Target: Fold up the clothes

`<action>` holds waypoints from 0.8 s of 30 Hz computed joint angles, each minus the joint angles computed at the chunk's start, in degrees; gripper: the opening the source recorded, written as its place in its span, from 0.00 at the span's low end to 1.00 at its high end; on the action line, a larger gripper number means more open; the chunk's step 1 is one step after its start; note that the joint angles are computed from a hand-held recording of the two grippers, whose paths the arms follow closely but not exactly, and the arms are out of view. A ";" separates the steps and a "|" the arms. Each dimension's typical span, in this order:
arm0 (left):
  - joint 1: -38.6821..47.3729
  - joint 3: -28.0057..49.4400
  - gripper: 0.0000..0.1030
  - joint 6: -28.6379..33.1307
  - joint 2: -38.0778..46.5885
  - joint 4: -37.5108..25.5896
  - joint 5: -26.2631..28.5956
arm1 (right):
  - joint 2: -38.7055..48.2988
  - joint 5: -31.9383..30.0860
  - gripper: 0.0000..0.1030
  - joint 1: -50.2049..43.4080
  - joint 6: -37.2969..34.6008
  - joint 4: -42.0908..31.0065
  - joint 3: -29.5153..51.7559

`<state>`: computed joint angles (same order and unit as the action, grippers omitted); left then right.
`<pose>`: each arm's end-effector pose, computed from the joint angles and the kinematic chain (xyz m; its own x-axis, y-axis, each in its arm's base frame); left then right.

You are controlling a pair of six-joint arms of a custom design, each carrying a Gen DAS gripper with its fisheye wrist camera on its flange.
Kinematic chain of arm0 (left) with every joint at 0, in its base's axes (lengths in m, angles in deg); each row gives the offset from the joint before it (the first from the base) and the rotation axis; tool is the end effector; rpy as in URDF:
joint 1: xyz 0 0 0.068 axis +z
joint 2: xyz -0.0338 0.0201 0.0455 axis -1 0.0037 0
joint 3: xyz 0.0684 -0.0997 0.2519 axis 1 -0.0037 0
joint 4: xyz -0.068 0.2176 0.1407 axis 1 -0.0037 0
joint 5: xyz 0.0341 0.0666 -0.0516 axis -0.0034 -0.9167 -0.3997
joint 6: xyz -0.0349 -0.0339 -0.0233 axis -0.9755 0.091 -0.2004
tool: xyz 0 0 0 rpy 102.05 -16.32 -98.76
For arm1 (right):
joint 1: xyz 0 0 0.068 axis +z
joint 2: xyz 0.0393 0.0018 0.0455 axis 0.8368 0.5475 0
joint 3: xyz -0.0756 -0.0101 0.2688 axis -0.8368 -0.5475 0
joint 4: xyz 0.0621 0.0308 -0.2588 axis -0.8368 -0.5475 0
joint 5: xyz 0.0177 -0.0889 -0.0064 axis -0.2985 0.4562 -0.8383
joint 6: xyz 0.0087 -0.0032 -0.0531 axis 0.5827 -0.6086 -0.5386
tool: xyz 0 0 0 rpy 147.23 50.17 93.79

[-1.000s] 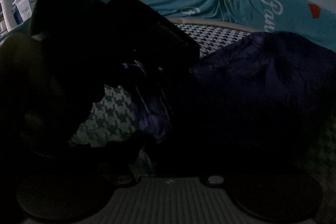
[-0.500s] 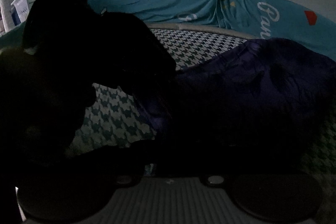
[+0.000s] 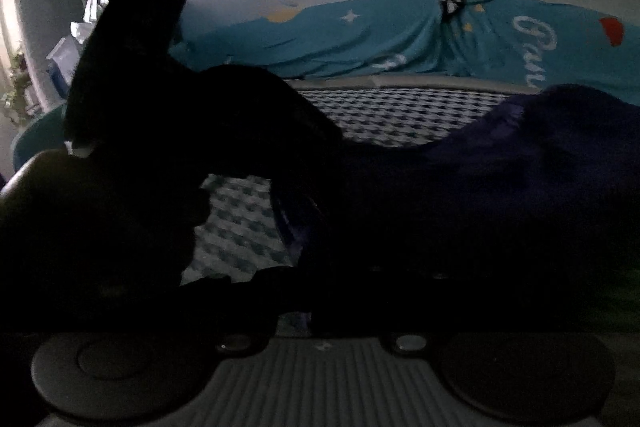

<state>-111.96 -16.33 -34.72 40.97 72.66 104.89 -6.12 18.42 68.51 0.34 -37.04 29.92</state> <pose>0.3756 -0.1707 0.1799 -0.6532 0.3667 -0.6624 0.6757 0.6770 -0.2915 0.2048 0.0365 0.1118 -0.5398 0.2144 -0.8141 0.1154 0.9767 0.1807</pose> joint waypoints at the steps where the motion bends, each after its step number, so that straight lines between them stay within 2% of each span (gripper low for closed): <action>1: 0.47 0.52 0.13 0.39 0.13 -0.41 0.28 | 0.06 -0.29 0.13 0.57 0.39 -0.15 0.49; 3: 1.43 1.52 0.13 1.66 0.24 -1.19 0.56 | 1.08 -1.18 0.09 1.26 0.37 0.03 2.04; 8: 4.59 4.91 0.13 3.93 1.84 -3.61 1.58 | 4.35 2.83 0.09 3.68 1.03 -0.11 5.24; 11: 6.38 7.79 0.13 5.53 4.02 -7.31 4.58 | 3.20 2.16 0.13 2.95 0.91 -1.44 4.53; 13: 6.96 8.22 0.17 6.31 4.79 -8.37 5.47 | 2.90 3.04 0.14 3.50 0.65 -3.31 4.22; 15: 7.26 7.32 0.21 5.51 4.67 -7.46 4.82 | 2.71 1.48 0.25 2.65 0.80 -3.44 3.39; 17: 7.79 7.19 0.28 4.25 4.93 -6.92 4.50 | 2.37 1.28 0.45 2.89 0.90 -3.16 2.22; 18: 8.10 7.27 0.34 3.67 5.11 -6.60 4.31 | 2.26 2.93 0.48 4.11 0.25 -2.91 1.66; 20: 8.85 7.61 0.40 2.27 5.52 -6.19 4.07 | 2.16 6.39 0.55 6.71 -0.98 -2.45 0.62; 24: 10.06 8.74 0.44 2.05 6.63 -7.57 4.60 | 4.82 14.33 0.59 11.65 -6.08 -0.79 0.27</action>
